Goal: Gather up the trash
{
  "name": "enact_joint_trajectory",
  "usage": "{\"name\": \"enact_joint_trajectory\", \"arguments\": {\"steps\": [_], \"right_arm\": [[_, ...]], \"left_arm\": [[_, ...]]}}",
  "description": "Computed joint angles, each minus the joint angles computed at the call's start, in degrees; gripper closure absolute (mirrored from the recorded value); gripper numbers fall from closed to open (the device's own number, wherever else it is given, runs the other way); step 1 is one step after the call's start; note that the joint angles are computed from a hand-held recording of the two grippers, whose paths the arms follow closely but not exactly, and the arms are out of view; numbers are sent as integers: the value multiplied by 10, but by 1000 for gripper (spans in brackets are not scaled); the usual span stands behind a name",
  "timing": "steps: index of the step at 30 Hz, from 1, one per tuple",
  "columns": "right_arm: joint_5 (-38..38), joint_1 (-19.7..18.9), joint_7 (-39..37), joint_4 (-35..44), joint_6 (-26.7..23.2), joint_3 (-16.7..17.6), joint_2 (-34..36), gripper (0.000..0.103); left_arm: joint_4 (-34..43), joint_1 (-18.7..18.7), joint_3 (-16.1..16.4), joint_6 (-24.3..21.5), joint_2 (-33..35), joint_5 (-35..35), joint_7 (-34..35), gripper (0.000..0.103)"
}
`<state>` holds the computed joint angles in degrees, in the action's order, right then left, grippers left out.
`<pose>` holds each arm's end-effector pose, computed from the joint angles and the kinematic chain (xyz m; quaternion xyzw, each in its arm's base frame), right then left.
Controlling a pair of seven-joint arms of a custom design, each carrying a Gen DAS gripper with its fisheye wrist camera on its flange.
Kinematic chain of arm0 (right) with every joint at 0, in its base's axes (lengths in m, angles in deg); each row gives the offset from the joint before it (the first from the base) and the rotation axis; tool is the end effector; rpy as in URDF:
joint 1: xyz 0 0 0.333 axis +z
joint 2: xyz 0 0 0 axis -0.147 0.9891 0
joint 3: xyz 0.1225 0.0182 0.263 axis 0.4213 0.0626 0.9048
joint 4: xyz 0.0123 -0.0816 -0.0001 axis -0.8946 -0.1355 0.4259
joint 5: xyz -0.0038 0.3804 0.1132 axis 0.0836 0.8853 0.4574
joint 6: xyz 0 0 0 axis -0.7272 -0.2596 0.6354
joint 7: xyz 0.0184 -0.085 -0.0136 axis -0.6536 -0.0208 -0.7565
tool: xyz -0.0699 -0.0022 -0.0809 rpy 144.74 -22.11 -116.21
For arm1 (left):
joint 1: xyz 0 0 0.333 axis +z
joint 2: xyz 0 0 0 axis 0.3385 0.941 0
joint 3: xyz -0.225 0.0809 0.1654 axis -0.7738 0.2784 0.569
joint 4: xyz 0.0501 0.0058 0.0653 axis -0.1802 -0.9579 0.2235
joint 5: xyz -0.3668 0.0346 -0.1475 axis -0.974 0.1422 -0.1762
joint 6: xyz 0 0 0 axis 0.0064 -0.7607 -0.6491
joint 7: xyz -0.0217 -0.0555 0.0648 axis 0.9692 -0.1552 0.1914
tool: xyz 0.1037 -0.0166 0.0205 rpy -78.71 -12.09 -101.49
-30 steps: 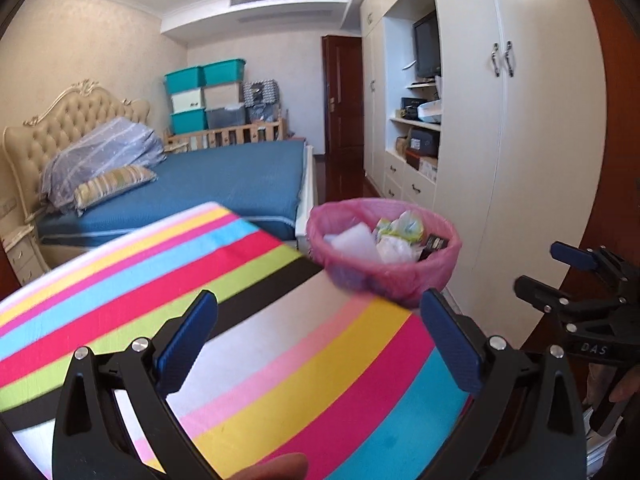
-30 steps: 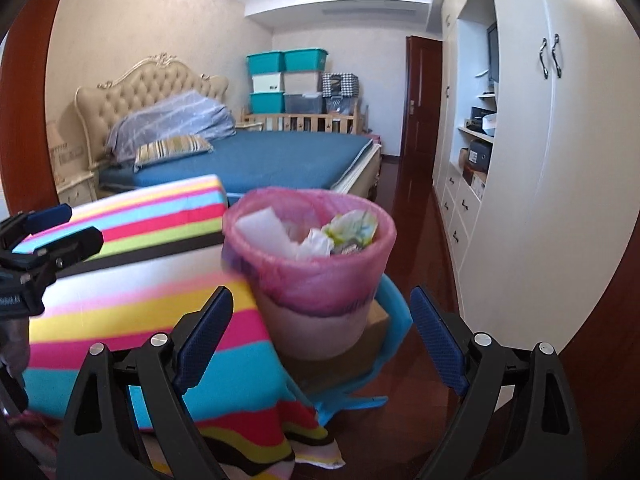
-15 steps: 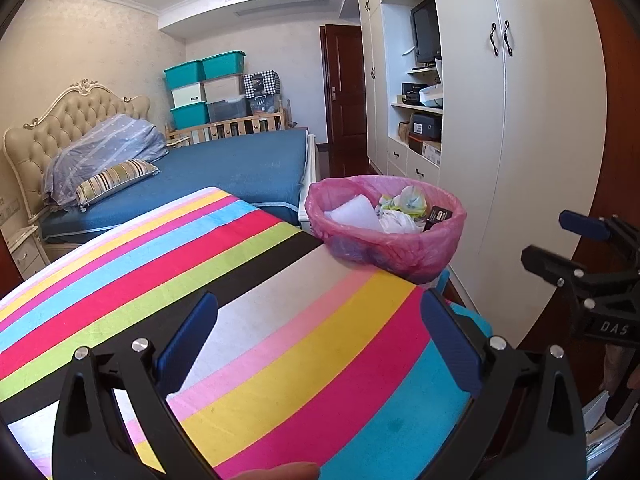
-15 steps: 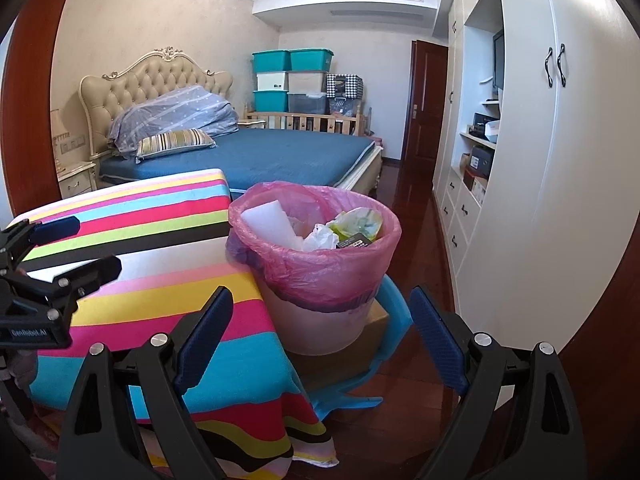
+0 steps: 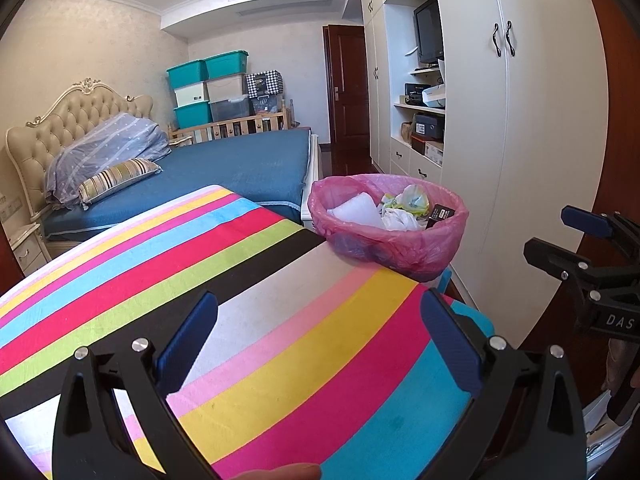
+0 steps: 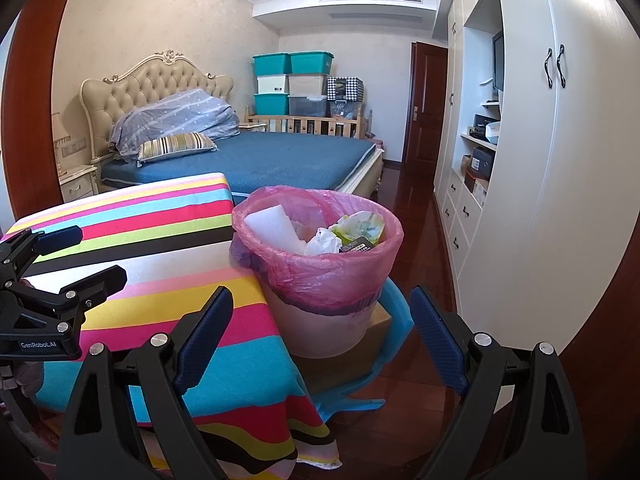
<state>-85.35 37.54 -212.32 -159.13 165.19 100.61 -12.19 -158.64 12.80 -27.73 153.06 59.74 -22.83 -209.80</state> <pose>0.4168 0.4680 0.4535 -0.4331 0.7296 -0.4705 0.2422 0.5892 -0.1659 0.4603 -0.2745 0.8170 -0.4671 0.1977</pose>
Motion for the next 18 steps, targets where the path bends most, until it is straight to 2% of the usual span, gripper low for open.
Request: {"name": "enact_joint_trajectory", "arguments": {"steps": [12, 14, 18], "right_arm": [[3, 0, 2, 2, 6, 0, 2, 19], [2, 1, 5, 1, 6, -1, 1, 19], [0, 1, 6, 2, 7, 0, 1, 19]], "left_arm": [[3, 2, 0, -12, 5, 20, -33, 5], [2, 5, 0, -14, 2, -5, -19, 5], [-7, 7, 2, -19, -14, -98, 64, 5]]}}
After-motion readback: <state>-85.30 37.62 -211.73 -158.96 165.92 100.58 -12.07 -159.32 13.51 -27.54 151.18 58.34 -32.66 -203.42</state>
